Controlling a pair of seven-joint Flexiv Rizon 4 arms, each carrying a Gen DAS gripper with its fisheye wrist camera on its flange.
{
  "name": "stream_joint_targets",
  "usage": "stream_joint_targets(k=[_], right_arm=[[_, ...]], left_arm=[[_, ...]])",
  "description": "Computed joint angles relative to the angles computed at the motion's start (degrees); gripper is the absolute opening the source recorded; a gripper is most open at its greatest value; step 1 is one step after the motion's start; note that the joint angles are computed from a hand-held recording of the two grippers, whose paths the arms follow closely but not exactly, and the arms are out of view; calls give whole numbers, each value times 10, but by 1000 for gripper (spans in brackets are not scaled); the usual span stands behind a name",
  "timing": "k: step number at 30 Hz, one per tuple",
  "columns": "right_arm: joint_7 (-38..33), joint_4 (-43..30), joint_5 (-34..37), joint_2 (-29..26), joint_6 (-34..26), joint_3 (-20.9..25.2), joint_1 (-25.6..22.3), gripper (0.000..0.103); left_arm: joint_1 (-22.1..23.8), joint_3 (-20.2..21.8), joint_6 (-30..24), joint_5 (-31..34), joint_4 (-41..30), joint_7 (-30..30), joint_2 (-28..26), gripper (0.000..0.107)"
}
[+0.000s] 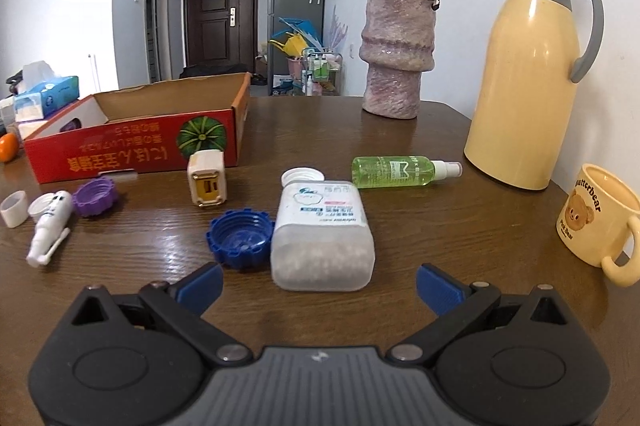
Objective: Organize rigid objects
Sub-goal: 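Close the left tool on the lint brush while the right tool grasps the pill bottle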
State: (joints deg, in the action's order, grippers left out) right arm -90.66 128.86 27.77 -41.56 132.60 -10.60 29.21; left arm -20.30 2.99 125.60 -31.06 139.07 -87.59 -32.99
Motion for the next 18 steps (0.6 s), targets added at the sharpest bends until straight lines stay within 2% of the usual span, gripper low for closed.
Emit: stream_joint_targets(k=[5, 11, 18], right_arm=[[-8, -25, 7, -15, -22, -23, 11, 103], [-16, -53, 38, -40, -65, -81, 58, 101], [-5, -72, 30, -63, -88, -118, 77, 98]], left_arm=[[2, -1, 7, 9, 4, -1, 5, 57], [6, -4, 14, 17, 10, -3, 13, 57], [6, -5, 16, 18, 14, -1, 18, 57]])
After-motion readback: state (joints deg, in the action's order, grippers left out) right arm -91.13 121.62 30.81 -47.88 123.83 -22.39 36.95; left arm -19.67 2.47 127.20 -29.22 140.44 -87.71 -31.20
